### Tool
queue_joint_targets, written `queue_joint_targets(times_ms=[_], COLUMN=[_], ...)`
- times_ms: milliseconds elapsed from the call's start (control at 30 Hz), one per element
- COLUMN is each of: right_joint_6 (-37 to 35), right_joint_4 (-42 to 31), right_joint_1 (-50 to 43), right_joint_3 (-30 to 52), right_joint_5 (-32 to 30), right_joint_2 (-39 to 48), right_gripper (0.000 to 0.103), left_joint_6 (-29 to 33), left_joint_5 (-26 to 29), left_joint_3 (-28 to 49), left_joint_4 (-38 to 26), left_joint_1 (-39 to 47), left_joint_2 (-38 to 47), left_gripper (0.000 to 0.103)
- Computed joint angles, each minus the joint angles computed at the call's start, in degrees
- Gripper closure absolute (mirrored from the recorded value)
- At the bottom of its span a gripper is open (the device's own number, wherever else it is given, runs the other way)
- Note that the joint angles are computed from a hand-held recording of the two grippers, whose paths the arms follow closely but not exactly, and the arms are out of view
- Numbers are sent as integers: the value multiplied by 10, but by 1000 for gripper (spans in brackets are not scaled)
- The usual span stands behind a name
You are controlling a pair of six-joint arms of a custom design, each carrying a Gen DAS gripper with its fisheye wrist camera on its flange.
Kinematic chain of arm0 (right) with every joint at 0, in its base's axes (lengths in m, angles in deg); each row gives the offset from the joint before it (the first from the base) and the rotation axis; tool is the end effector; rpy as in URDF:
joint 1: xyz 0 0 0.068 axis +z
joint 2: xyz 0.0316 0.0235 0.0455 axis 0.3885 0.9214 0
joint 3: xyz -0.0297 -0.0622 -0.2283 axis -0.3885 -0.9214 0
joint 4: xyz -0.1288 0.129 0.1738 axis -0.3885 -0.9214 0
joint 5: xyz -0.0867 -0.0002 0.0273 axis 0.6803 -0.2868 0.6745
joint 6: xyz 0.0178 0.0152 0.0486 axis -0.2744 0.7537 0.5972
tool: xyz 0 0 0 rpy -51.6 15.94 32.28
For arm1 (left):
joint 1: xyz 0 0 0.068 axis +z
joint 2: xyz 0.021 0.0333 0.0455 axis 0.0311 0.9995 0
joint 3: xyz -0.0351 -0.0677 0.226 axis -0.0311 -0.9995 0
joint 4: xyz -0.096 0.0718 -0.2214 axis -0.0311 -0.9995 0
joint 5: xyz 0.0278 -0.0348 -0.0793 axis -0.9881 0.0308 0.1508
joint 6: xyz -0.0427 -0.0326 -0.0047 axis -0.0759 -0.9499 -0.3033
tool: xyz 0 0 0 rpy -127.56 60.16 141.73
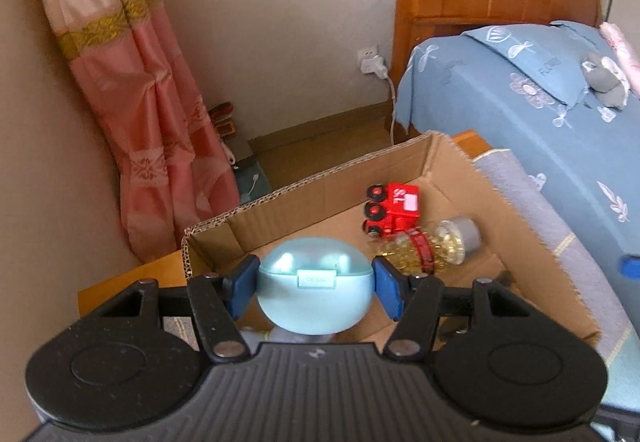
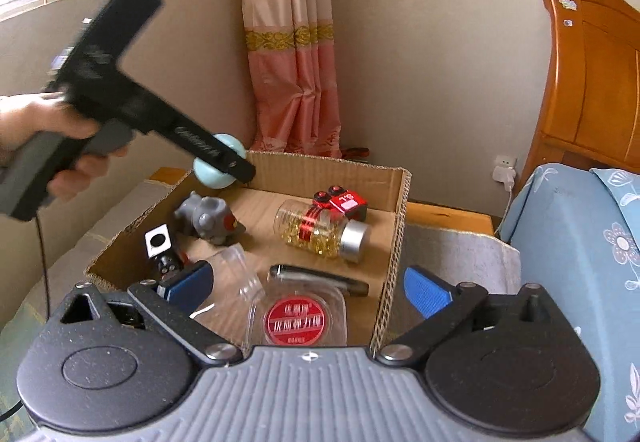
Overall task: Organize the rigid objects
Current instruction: 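Carry both cases over the box and open both tools to drop them inside, then move the left tool to the pink keychain while the right tool approaches the MEDICAL bottle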
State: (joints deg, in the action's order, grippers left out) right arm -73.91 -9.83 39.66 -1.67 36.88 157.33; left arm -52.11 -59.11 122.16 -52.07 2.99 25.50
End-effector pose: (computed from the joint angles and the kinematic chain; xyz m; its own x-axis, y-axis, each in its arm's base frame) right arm 0.2328 0.0697 0.1586 -0.5835 -0.1151 -0.8039 -0.2434 0.9692 0.0380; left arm 0.3827 0.0001 0.1718 -0.7050 0.3588 -0.6117 0.4135 0.9088 0.0564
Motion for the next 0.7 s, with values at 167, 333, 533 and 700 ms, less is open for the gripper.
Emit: queue_joint_targets(times_ms=[167, 333, 533, 700], right_joint_6=[18, 47, 90, 129], right_joint_4=[-26, -41, -54, -76], right_joint_1=[18, 34, 52, 89], right_joint_3=[-32, -67, -95, -115], right_joint_5=[17, 35, 56, 92], right_joint_2=[-57, -102, -125, -152], right_gripper=[0, 0, 0, 0], left_joint_6=[-20, -23, -1, 20], left_joint_5=[-22, -15, -13, -3], left_joint_3=[24, -14, -87, -143], left_joint_4=[2, 17, 24, 9], left_joint_1=[2, 12, 22, 42], left_joint_2=[33, -4, -88, -165], left_gripper=[38, 15, 9, 8])
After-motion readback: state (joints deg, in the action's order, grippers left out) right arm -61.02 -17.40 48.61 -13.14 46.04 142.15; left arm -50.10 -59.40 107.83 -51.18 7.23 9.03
